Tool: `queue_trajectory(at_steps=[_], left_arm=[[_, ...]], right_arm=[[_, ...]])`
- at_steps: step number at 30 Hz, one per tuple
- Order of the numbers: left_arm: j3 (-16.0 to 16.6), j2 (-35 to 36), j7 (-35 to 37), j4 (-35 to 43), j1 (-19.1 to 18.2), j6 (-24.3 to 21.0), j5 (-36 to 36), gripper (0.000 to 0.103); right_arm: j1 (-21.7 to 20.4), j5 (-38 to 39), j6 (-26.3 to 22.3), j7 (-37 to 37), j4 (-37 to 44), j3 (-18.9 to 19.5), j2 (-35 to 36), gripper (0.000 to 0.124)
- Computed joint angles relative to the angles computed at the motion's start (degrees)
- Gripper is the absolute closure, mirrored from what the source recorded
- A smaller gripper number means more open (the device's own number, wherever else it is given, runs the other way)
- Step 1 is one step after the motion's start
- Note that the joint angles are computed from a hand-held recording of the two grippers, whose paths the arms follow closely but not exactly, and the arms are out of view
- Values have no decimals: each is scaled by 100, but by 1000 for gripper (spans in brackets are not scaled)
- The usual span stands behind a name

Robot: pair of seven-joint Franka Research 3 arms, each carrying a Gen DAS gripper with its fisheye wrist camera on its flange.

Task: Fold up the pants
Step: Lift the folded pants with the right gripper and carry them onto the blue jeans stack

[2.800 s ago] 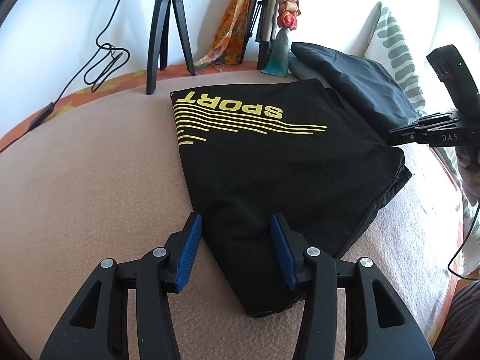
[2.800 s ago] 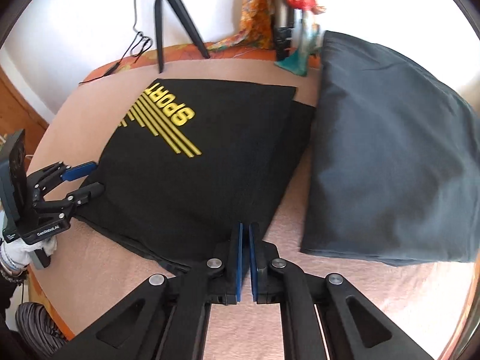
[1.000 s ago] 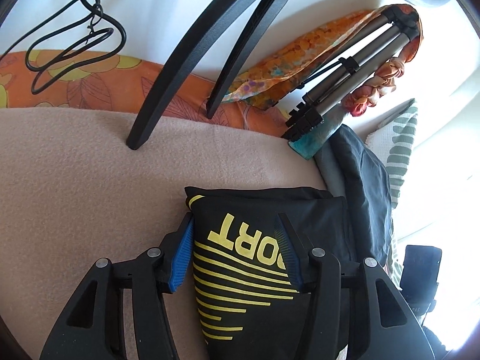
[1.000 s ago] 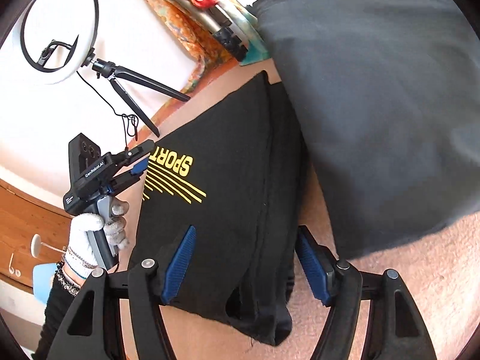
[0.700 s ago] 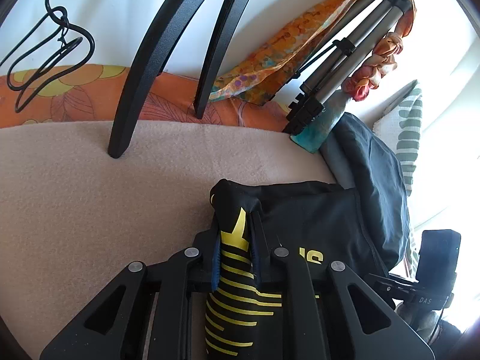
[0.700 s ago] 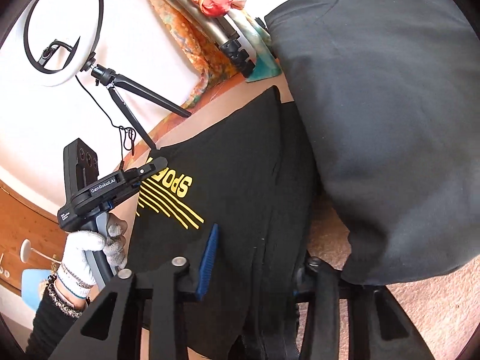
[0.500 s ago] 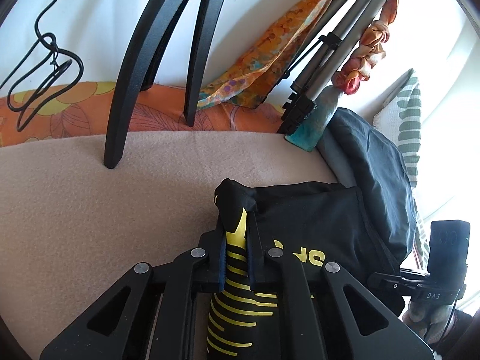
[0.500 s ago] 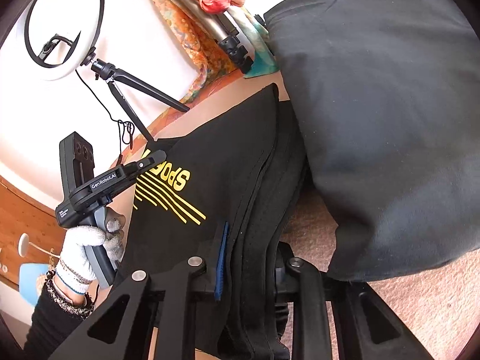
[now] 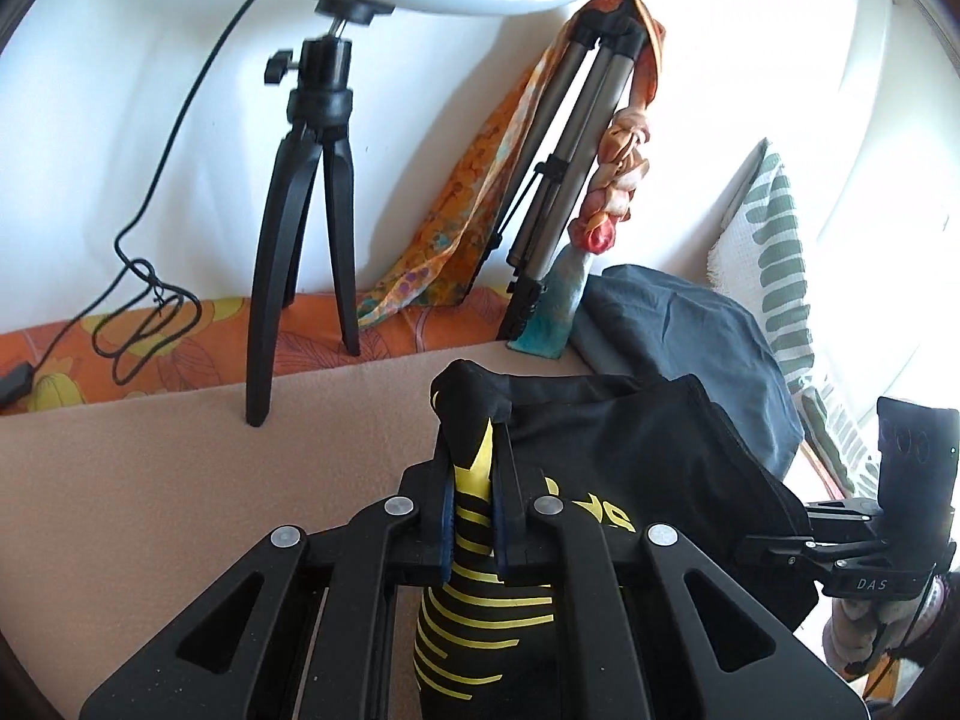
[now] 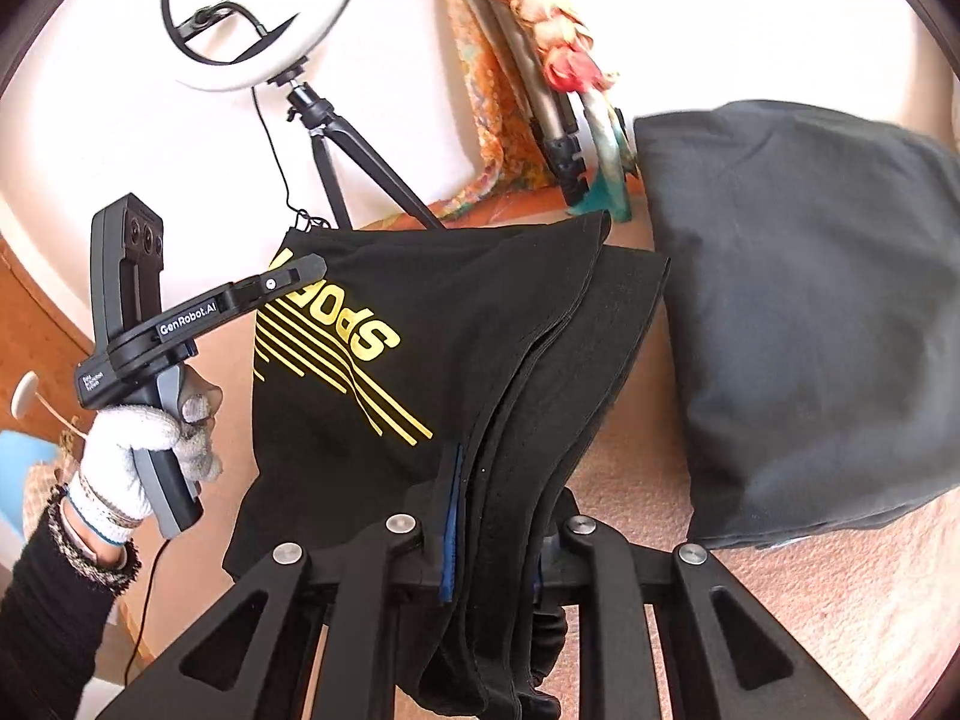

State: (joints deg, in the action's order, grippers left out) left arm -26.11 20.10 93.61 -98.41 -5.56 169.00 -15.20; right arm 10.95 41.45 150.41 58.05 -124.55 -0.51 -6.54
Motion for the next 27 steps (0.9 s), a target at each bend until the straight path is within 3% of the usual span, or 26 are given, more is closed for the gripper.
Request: queue_trajectory(at_steps=[5,14,22,27], left_arm=[[18,-290,-41,12,-66,135,43,96],[227,-406,-309,381,-530,166,472,96],[398,13,-766,1186,-1035,40,1139,96],[489,548,-1034,2022,-1389,-179,1536,96]], right_arm=[[14,-200,99,-58,-69,-11,-374,109],[-132,-569,91,2,-131,-230,-969,109],[-365,-918,-42,-71,-146,-447,-1348,109],[-543,-945,-181,-270,103,-681,-1234,109]])
